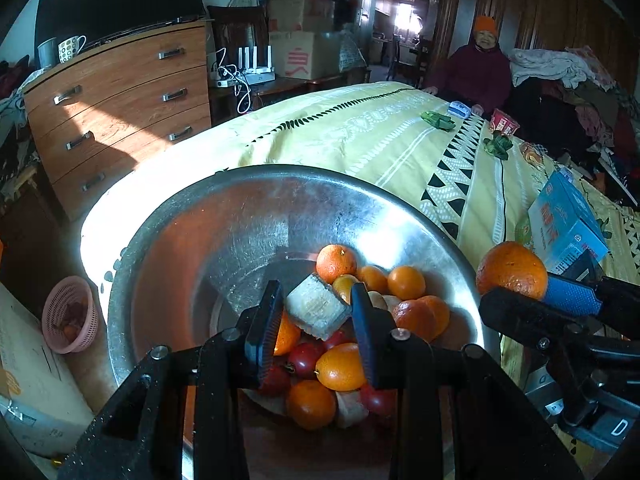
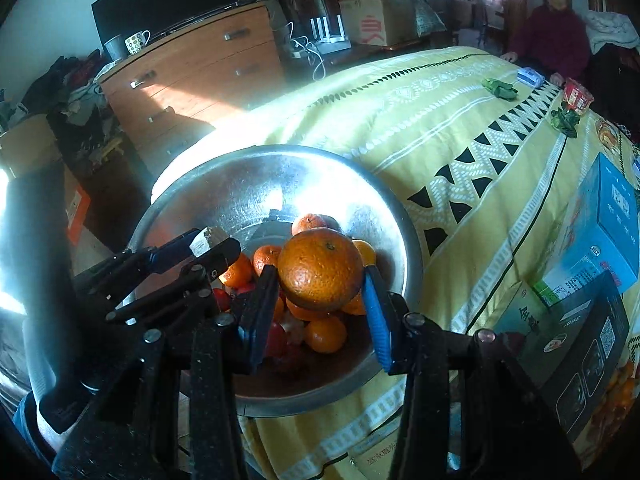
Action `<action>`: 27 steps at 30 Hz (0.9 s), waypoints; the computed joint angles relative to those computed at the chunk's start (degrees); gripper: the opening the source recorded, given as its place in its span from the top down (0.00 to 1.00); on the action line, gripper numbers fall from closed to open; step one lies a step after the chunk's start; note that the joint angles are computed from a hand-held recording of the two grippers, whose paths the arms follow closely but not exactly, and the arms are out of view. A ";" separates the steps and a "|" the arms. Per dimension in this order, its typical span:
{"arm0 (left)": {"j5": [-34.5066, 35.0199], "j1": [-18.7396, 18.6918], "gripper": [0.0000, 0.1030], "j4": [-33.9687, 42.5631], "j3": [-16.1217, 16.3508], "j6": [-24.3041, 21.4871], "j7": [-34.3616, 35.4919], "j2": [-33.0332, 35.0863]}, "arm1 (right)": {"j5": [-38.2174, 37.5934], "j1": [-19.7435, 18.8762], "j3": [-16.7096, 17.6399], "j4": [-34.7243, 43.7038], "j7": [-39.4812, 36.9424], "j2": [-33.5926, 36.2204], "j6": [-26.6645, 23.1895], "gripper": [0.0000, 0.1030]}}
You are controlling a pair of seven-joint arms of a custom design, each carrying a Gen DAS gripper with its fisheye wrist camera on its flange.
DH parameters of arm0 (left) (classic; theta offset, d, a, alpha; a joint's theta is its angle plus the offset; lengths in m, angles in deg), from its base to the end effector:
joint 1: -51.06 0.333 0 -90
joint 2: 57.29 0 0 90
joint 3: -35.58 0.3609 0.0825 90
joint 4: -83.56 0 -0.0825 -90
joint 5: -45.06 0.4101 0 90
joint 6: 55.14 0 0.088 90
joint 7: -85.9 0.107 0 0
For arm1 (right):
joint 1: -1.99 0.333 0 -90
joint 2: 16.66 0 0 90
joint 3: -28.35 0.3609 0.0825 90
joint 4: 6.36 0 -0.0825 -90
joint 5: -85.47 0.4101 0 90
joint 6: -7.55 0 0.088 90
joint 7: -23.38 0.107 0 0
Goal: Organize fruits
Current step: 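Open the left tool to drop the chunk while the right tool releases the orange into the bowl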
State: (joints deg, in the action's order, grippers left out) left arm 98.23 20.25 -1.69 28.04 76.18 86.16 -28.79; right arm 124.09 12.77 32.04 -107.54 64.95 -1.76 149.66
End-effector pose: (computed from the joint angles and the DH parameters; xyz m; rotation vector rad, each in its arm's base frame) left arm 0.6290 -0.4495 0.4553 -2.0613 1.3695 -0.6675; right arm 0.6821 0.1692 0.4964 -2.1998 1.0977 -0.1633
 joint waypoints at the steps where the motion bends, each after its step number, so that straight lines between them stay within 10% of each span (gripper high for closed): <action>1: -0.09 0.09 0.66 -0.15 -0.01 0.14 -0.02 -0.05 | -0.53 0.32 -0.03 -0.11 0.37 -0.03 0.31 0.58; 17: -2.12 2.15 0.66 -3.61 -0.47 2.48 -1.81 -1.30 | -6.93 2.20 -0.46 0.61 4.44 1.90 2.05 0.57; 27: -2.05 2.29 0.42 -4.29 -0.38 3.32 -3.23 -1.69 | -5.94 1.83 0.03 0.15 3.49 1.66 2.96 0.46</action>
State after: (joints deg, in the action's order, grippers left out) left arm 96.18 22.53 -5.98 27.66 79.50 82.93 -30.48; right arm 118.15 14.60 32.08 -107.39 68.43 -0.10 152.62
